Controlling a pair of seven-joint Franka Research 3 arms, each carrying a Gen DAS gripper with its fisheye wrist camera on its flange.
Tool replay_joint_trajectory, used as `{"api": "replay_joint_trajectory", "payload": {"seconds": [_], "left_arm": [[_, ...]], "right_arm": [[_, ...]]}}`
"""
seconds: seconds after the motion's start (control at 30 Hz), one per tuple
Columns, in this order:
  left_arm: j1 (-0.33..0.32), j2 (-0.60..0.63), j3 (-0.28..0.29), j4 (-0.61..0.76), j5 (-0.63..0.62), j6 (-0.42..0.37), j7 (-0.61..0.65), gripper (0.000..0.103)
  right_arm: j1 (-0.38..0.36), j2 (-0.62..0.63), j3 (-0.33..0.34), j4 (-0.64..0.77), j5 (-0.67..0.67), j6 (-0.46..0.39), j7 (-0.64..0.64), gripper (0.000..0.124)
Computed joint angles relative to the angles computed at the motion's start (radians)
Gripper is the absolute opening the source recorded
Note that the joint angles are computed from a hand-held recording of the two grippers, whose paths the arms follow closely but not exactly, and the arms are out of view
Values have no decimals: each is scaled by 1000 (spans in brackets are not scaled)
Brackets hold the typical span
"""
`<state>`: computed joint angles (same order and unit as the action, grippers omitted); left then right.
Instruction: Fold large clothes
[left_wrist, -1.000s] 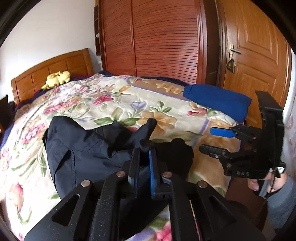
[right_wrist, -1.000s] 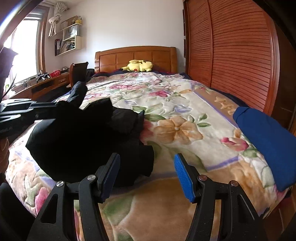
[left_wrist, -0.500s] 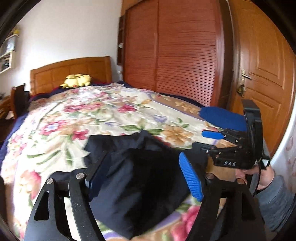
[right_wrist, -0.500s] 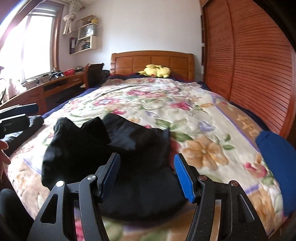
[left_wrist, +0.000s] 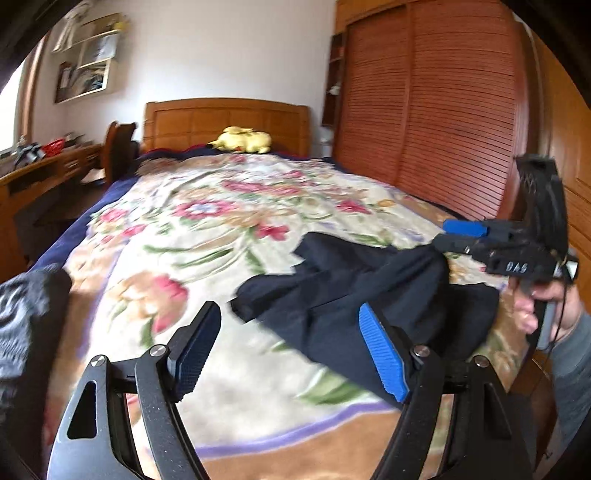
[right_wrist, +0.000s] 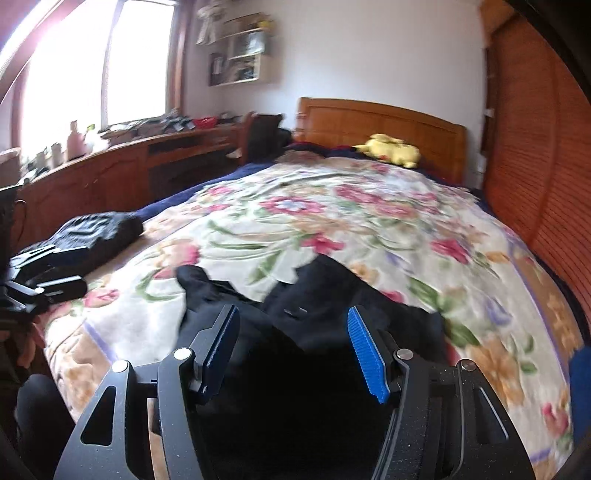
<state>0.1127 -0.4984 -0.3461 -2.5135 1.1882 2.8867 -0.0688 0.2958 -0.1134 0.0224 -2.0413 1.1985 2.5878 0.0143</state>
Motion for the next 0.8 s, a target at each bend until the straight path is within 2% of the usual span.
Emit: {"api": "replay_joint_trajectory", "payload": {"seconds": [0.13, 0.23, 0.47, 0.53, 0.57, 0.6, 0.7, 0.8], "left_arm": [[6, -29, 8, -47, -3, -4, -16, 78], [16, -42, 0, -66, 4, -6, -29, 78], [21, -56, 1, -92, 10, 8, -44, 78], [21, -49, 1, -88, 5, 10, -39, 78], [21, -44, -2, -85, 5, 10, -38, 78], [19, -40, -5, -82, 2, 6, -35, 78], [18, -18, -13, -68, 7, 3, -40, 78], [18, 20, -17, -40, 25, 11, -62, 78]], "right_arm": [[-7, 60, 17, 84, -213, -101, 126, 63], [-17, 108, 28, 143, -355, -126, 200, 63], [-45, 194, 37, 259, -551, -227, 327, 63], [-48, 195, 44, 272, -577, -256, 331, 46], [-55, 193, 44, 274, -568, -277, 305, 24], [-51, 188, 51, 267, -562, -253, 295, 15], [-49, 119, 55, 187, -450, -157, 196, 7], [-52, 44, 24, 118, -260, -85, 82, 6]]}}
